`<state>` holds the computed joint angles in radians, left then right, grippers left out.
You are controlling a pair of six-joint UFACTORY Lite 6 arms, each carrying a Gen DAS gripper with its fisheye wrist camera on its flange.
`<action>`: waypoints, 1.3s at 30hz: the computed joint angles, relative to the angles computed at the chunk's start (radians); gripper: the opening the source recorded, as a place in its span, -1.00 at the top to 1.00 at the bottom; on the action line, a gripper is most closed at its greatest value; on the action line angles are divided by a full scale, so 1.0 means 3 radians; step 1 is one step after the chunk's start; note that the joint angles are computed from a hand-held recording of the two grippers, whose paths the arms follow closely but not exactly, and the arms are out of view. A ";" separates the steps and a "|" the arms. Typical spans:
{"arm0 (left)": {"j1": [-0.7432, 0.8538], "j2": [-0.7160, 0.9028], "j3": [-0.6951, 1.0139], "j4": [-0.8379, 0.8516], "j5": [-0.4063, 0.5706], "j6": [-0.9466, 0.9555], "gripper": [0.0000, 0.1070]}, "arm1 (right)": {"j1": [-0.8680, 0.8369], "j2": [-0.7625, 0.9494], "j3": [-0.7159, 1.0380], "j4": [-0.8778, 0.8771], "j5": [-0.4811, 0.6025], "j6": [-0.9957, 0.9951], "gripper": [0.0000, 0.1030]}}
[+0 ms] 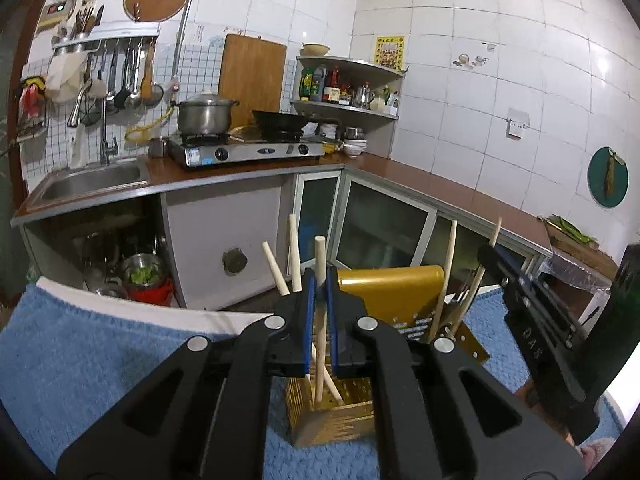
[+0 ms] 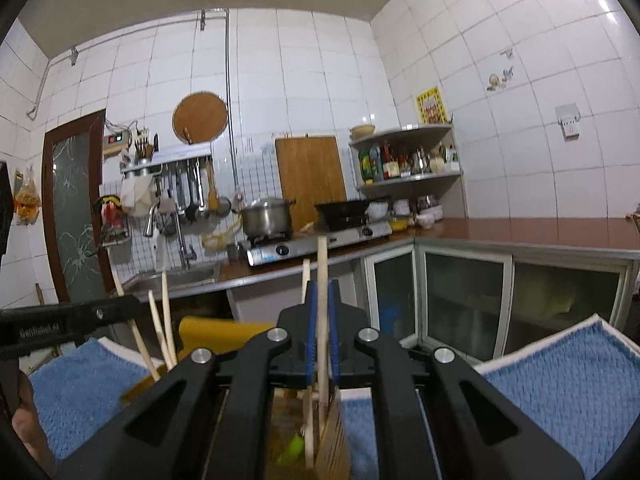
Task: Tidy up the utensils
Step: 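Lower both chopsticks into the holder and open both tools, then move the right tool to the towel and close it on a wooden chopstick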
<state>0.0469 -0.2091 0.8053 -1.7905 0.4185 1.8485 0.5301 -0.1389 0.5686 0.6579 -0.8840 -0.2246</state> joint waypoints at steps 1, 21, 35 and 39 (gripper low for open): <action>0.0016 -0.0002 0.0007 0.0054 0.0008 -0.0063 0.92 | 0.0017 -0.0024 -0.0024 0.0018 0.0058 -0.0005 0.88; 0.1471 -0.1180 -0.0563 0.2092 0.1053 -0.1626 -0.79 | 0.0901 -0.1605 -0.0438 0.3498 0.0541 -0.3069 0.11; 0.1880 -0.1160 -0.1576 0.2211 0.0835 -0.0853 -0.81 | 0.0902 -0.1173 -0.1060 0.4344 0.0799 -0.2648 0.11; 0.1798 -0.1210 -0.1781 0.2158 0.0697 -0.0729 -0.81 | 0.0822 -0.0856 -0.1033 0.4222 0.0970 -0.2384 0.13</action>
<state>0.5863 -0.5722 0.2711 -1.1432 0.6277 1.6297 0.7768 -0.3957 0.2587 1.9244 -0.5929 -0.9396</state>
